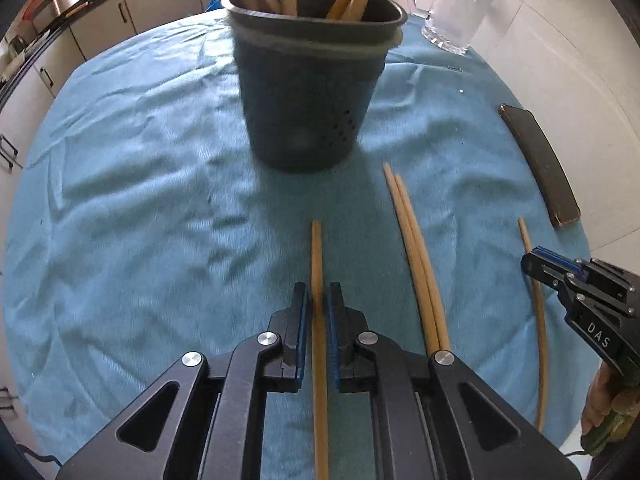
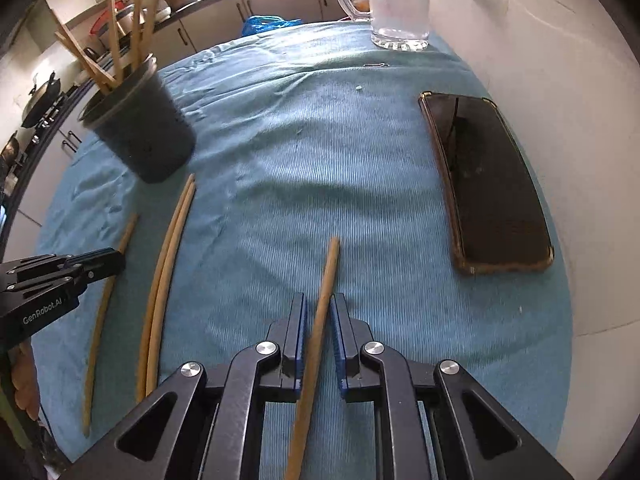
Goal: Organize utensils
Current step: 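Move both tools down to the loose chopsticks on the towel, then close the left tool on one chopstick while the right tool grasps another, then lift both held chopsticks and carry them above the grey cup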
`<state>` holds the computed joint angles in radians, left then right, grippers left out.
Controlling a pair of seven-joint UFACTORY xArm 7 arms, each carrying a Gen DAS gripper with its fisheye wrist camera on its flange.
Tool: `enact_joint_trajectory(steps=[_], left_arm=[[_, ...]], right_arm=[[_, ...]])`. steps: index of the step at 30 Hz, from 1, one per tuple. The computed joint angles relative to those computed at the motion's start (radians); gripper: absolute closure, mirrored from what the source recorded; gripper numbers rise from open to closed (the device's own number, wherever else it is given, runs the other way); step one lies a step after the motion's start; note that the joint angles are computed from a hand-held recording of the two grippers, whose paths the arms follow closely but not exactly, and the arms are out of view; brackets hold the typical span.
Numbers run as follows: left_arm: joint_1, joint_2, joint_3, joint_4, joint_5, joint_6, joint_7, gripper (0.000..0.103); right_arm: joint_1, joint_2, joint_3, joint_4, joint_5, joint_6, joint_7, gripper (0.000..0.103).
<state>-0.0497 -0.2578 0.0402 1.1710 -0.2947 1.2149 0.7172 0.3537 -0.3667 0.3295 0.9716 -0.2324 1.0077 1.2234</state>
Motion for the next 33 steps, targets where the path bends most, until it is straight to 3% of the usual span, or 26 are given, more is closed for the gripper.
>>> enact_joint_trajectory(steps=[8, 12, 14, 33], left_arm=[[-0.013, -0.024, 0.004, -0.046, -0.033, -0.069, 0.039, 0.094], [-0.013, -0.019, 0.014, -0.039, -0.058, -0.062, 0.034, 0.098], [-0.004, -0.025, 0.032, -0.024, -0.092, -0.056, 0.034, 0.098], [0.006, -0.311, 0.199, -0.020, -0.244, -0.034, 0.195, 0.097]], right_arm=[[-0.020, 0.068, 0.001, 0.055, -0.077, 0.022, 0.028, 0.092], [-0.020, 0.029, -0.012, -0.011, -0.095, -0.084, 0.089, 0.097], [-0.027, 0.015, -0.002, -0.015, -0.104, -0.090, 0.111, 0.097], [-0.071, -0.105, 0.228, 0.167, -0.345, 0.063, 0.234, 0.097]])
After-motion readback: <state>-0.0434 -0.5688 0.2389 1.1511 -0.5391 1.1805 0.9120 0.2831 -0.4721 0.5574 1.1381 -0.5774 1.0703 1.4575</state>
